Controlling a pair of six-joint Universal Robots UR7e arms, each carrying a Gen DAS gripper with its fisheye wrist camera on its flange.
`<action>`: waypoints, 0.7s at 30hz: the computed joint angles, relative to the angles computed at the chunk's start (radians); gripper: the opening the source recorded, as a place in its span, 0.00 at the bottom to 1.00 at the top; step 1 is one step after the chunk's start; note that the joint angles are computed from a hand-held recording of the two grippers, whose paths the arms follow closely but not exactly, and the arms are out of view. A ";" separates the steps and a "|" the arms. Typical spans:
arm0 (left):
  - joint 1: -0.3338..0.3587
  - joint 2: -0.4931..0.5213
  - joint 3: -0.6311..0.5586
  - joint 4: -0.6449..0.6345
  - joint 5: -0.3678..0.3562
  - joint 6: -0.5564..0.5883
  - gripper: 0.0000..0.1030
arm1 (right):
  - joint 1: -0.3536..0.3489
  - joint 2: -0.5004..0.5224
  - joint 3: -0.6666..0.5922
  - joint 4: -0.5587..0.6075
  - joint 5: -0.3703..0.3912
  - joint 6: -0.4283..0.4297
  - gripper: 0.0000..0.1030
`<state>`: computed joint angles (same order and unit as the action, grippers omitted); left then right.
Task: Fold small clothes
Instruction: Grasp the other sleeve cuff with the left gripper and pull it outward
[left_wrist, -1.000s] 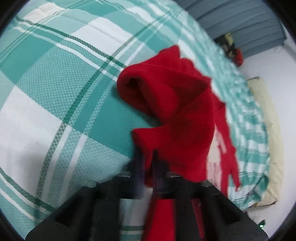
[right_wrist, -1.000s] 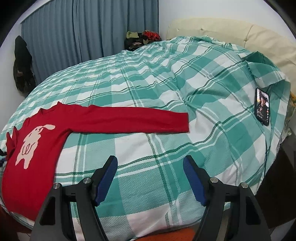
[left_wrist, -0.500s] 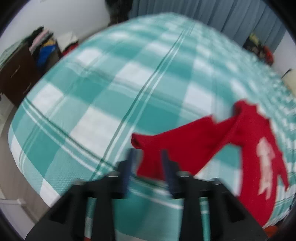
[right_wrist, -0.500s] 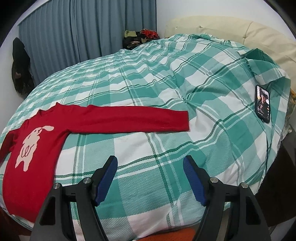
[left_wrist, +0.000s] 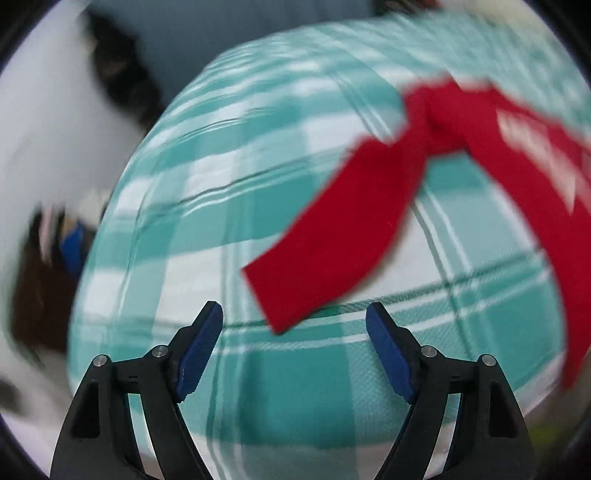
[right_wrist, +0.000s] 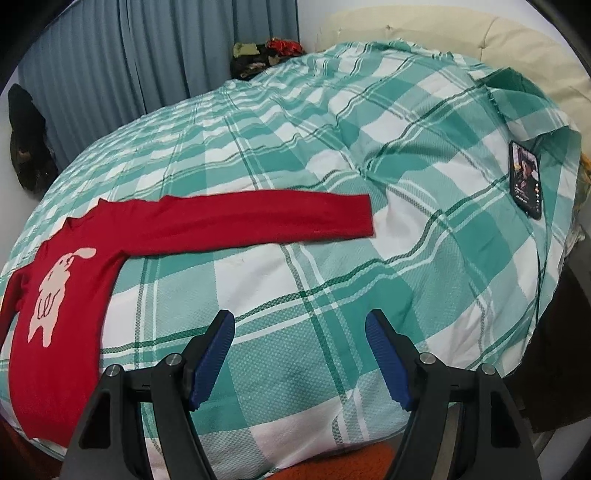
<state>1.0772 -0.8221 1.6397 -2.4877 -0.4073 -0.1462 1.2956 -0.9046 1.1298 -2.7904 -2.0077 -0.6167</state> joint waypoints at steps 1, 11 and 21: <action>0.011 0.026 -0.034 0.040 0.014 0.008 0.79 | 0.002 0.003 -0.002 0.004 -0.008 -0.002 0.71; 0.103 -0.093 -0.161 0.064 -0.419 -0.211 0.02 | 0.002 0.001 0.003 -0.007 -0.030 0.007 0.71; 0.214 -0.151 -0.223 0.140 -0.361 -0.678 0.62 | 0.020 0.029 -0.016 -0.003 -0.068 -0.040 0.71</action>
